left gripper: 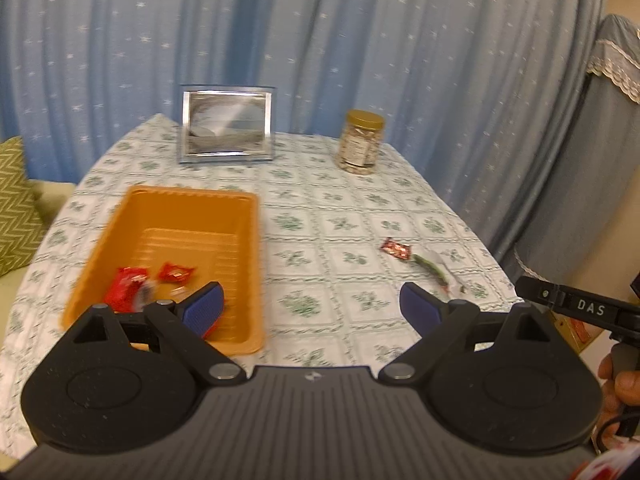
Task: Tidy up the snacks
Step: 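Move both open grippers back toward the last two snacks, then grasp the white green-trimmed packet with the right gripper while the left grasps the red wrapped candy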
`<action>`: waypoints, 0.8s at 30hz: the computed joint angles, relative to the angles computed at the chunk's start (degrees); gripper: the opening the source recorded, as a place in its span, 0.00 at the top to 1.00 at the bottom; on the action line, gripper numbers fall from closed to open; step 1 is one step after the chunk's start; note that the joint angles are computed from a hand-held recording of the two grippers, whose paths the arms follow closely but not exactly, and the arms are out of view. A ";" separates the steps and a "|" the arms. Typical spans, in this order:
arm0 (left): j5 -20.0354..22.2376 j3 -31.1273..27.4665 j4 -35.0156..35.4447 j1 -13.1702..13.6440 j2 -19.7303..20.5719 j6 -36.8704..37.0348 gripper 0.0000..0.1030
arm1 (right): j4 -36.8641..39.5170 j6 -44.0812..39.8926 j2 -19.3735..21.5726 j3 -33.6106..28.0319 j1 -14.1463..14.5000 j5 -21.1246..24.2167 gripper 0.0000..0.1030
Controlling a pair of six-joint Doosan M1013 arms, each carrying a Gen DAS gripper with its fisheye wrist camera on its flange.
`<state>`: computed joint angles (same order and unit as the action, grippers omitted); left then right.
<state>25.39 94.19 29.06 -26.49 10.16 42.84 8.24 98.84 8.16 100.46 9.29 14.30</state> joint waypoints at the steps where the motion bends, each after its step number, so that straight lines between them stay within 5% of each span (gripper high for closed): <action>1: 0.00 -0.80 -1.53 -0.03 0.84 2.06 0.09 | 0.50 -1.03 0.43 -0.23 -0.48 -0.06 0.35; 14: 2.02 -11.42 -9.70 -0.41 12.27 14.58 0.08 | 20.08 -31.74 9.31 -6.50 -5.01 4.05 0.36; 24: 3.60 -17.20 -11.10 -0.16 18.60 18.09 0.08 | 18.10 -34.68 17.37 -13.71 -5.54 8.97 0.47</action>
<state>29.00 76.99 17.96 -26.65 28.76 60.93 26.34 64.16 25.53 86.76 3.75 23.27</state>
